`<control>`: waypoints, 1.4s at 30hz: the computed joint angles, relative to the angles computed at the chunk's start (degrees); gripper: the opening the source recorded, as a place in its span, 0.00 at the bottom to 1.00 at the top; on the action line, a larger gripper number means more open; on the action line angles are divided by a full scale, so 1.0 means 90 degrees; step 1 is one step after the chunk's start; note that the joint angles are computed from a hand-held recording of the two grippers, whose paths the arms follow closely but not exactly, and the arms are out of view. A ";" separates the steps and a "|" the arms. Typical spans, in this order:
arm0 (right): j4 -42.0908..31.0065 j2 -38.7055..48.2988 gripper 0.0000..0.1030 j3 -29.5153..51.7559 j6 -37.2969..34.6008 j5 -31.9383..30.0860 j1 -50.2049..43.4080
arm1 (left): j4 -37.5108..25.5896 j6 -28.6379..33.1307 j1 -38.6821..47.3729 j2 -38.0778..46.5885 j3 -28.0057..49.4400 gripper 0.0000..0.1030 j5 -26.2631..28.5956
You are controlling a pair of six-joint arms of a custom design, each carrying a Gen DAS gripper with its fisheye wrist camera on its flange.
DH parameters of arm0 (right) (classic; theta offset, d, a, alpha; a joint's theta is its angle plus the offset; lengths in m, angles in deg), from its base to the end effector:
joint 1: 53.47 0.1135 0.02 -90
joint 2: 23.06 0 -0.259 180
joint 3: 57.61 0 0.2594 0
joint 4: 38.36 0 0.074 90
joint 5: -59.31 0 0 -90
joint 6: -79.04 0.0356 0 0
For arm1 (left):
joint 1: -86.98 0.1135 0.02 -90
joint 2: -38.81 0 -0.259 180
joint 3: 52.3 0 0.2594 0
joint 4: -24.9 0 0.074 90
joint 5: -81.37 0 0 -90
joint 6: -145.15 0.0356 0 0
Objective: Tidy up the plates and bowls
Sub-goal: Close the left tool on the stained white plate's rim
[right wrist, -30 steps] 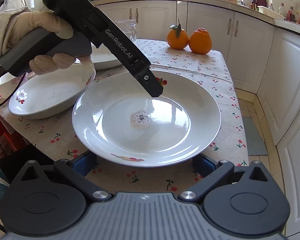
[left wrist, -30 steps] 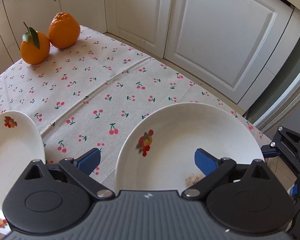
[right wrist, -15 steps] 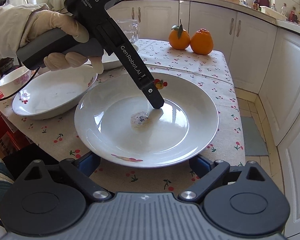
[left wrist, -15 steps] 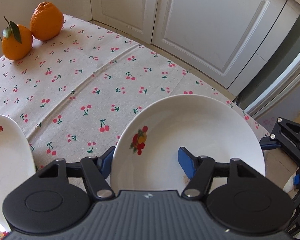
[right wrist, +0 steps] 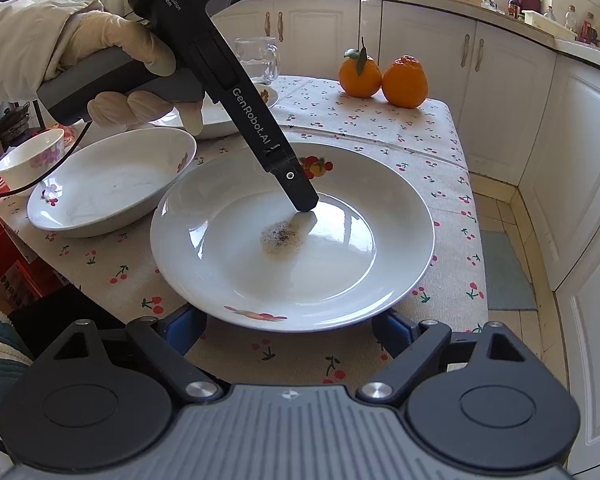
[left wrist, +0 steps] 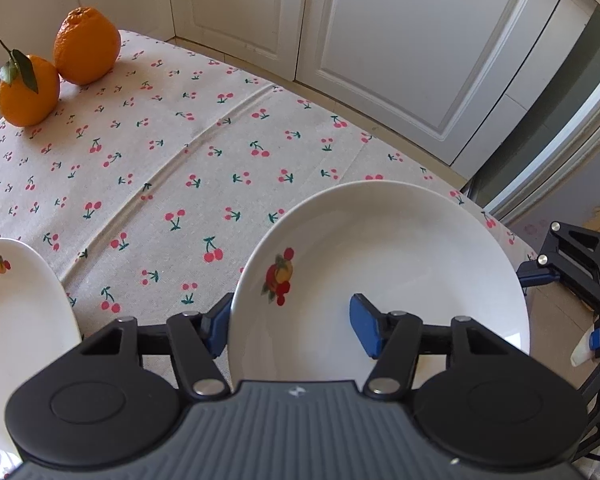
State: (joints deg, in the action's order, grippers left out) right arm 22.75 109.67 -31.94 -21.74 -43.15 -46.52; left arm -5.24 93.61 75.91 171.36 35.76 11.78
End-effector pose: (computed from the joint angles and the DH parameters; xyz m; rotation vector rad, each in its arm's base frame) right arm 0.1929 0.0313 -0.0224 -0.4662 2.3135 0.2254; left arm 0.3987 -0.0906 0.0190 1.2224 2.4889 -0.3963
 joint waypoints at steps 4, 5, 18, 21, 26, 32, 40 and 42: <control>-0.0333 -0.0246 0.90 0.0080 -0.0132 -0.0216 -0.0204 | -0.0004 -0.0065 0.0001 0.0005 0.0104 0.58 0.0040; -0.0440 -0.0317 0.90 0.0110 -0.0188 -0.0249 -0.0252 | -0.0020 -0.0078 -0.0001 0.0025 0.0165 0.58 0.0058; -0.1772 -0.0589 0.90 0.1134 -0.0926 -0.0547 -0.0883 | -0.0363 -0.0373 -0.0136 0.0837 0.1659 0.58 0.0123; -0.1953 -0.0488 0.90 0.1387 -0.0946 -0.0572 -0.0953 | -0.0482 -0.0411 -0.0155 0.1069 0.2038 0.58 0.0148; -0.2178 -0.0340 0.90 0.1733 -0.0949 -0.0620 -0.1042 | -0.0632 -0.0465 -0.0179 0.1451 0.2592 0.58 0.0112; -0.2399 -0.0218 0.90 0.2038 -0.0937 -0.0613 -0.1079 | -0.0724 -0.0530 -0.0175 0.1700 0.2956 0.58 0.0146; -0.2490 -0.0185 0.90 0.2156 -0.0921 -0.0640 -0.1145 | -0.0739 -0.0546 -0.0184 0.1793 0.3125 0.58 0.0170; -0.2481 -0.0192 0.90 0.2145 -0.0928 -0.0629 -0.1143 | -0.0738 -0.0549 -0.0178 0.1807 0.3145 0.58 0.0185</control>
State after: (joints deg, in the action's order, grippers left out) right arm 0.42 107.94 -12.64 -30.10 -48.81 -56.81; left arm -11.89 88.67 74.31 187.63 64.06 13.45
